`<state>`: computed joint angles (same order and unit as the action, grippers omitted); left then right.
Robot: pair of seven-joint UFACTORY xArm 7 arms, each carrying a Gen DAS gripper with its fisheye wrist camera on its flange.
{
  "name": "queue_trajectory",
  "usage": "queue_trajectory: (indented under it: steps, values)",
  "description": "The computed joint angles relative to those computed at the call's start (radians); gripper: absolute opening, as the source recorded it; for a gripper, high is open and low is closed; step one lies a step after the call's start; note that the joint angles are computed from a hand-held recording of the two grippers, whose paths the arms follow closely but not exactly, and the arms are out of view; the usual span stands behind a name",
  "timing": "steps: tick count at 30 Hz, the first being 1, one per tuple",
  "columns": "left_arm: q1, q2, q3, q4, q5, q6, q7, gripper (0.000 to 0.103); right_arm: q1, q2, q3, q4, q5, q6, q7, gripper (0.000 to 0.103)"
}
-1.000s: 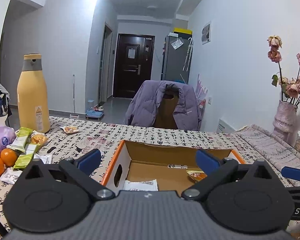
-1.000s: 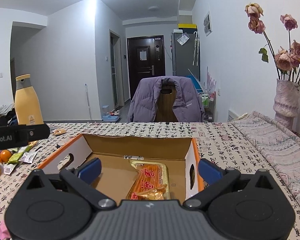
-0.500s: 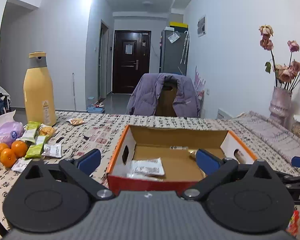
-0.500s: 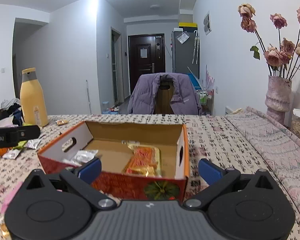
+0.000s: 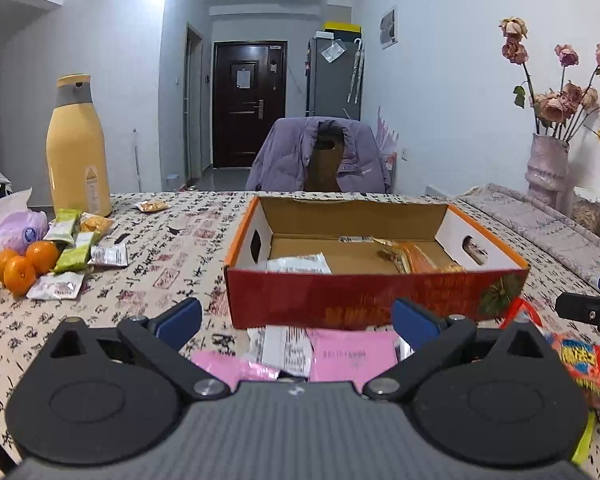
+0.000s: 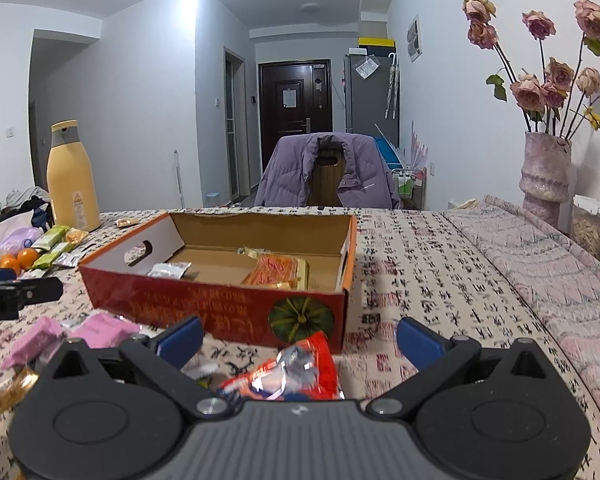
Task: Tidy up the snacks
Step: 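Withdraw both tools from the box toward the remaining snacks, then grasp the red-blue chip bag with the right gripper while the left approaches a pink pack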
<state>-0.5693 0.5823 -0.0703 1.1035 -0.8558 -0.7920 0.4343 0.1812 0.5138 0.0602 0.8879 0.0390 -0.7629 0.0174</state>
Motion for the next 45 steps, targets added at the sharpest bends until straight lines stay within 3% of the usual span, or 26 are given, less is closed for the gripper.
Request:
queue_trajectory:
  steps: [6, 15, 24, 28, 31, 33, 39, 40, 41, 45]
  values:
    - [0.018, -0.007, -0.014, -0.047, 0.046, -0.003, -0.066, 0.103, 0.000, -0.018, -0.006, -0.067, 0.026, 0.005, 0.000, 0.103]
    - [-0.003, -0.005, 0.005, -0.041, 0.030, 0.031, -0.070, 0.103, -0.013, -0.018, -0.008, -0.080, 0.014, 0.048, 0.005, 0.103]
    - [-0.006, -0.014, 0.012, -0.051, 0.019, 0.043, -0.068, 0.103, 0.044, 0.028, -0.053, 0.072, 0.008, 0.290, -0.142, 0.103]
    - [-0.002, -0.015, 0.011, -0.057, 0.022, 0.041, -0.080, 0.103, 0.011, 0.057, -0.029, 0.139, -0.018, 0.388, -0.146, 0.103]
    - [-0.001, -0.014, 0.012, -0.055, 0.021, 0.051, -0.080, 0.103, -0.129, 0.077, 0.091, 0.185, -0.094, 0.471, -0.062, 0.103]
    - [-0.001, -0.015, 0.014, -0.055, 0.023, 0.055, -0.079, 0.103, -0.163, 0.087, 0.115, 0.201, -0.120, 0.483, -0.060, 0.103]
    - [-0.002, -0.018, 0.018, -0.057, 0.026, 0.064, -0.079, 0.103, -0.172, 0.093, 0.117, 0.212, -0.155, 0.489, -0.041, 0.103]
    - [-0.001, -0.020, 0.018, -0.058, 0.027, 0.067, -0.081, 0.103, -0.176, 0.091, 0.121, 0.206, -0.159, 0.480, -0.038, 0.100]
    - [-0.001, -0.022, 0.019, -0.060, 0.025, 0.070, -0.081, 0.103, -0.181, 0.091, 0.127, 0.198, -0.167, 0.461, -0.035, 0.089]
    - [0.002, -0.034, 0.029, -0.068, 0.014, 0.086, -0.070, 0.103, -0.056, 0.062, 0.014, 0.144, -0.092, 0.378, -0.041, 0.069]
